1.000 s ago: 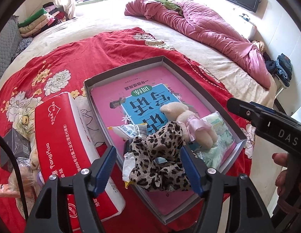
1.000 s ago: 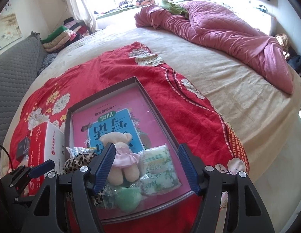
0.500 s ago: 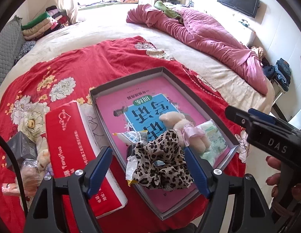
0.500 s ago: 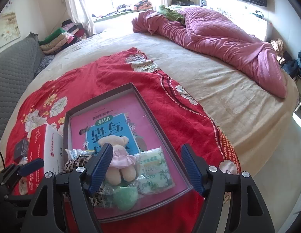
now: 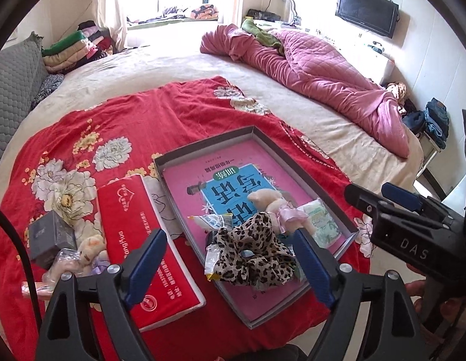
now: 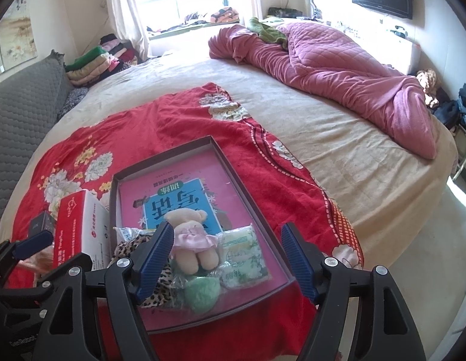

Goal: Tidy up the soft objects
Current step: 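Withdraw both tools from the tray back toward the pile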

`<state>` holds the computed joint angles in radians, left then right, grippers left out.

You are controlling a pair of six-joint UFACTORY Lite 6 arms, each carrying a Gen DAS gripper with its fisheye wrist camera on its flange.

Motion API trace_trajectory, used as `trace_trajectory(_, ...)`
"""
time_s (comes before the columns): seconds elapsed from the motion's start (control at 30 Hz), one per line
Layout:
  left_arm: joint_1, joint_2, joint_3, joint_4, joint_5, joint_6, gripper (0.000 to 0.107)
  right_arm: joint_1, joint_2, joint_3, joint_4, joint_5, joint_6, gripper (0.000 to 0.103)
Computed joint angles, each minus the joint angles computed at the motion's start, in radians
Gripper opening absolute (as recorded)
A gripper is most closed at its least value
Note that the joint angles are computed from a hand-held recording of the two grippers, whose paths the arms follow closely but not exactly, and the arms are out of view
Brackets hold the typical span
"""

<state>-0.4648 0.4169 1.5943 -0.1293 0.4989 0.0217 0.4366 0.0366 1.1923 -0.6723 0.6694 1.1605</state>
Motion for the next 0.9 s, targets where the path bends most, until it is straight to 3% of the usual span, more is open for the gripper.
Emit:
trace_trajectory(0.43, 0.032, -0.177, -0.125, 0.022, 0.000, -0.011, 0.085, 0.135, -0.017, 0.058, -0.094, 0.134, 0.086, 0.076)
trace_trajectory(0.9, 0.157, -0.352, -0.247, -0.059, 0.029, 0.094, 0.085, 0.311, 0.099, 0.279, -0.126, 0.269, 0.076, 0.076)
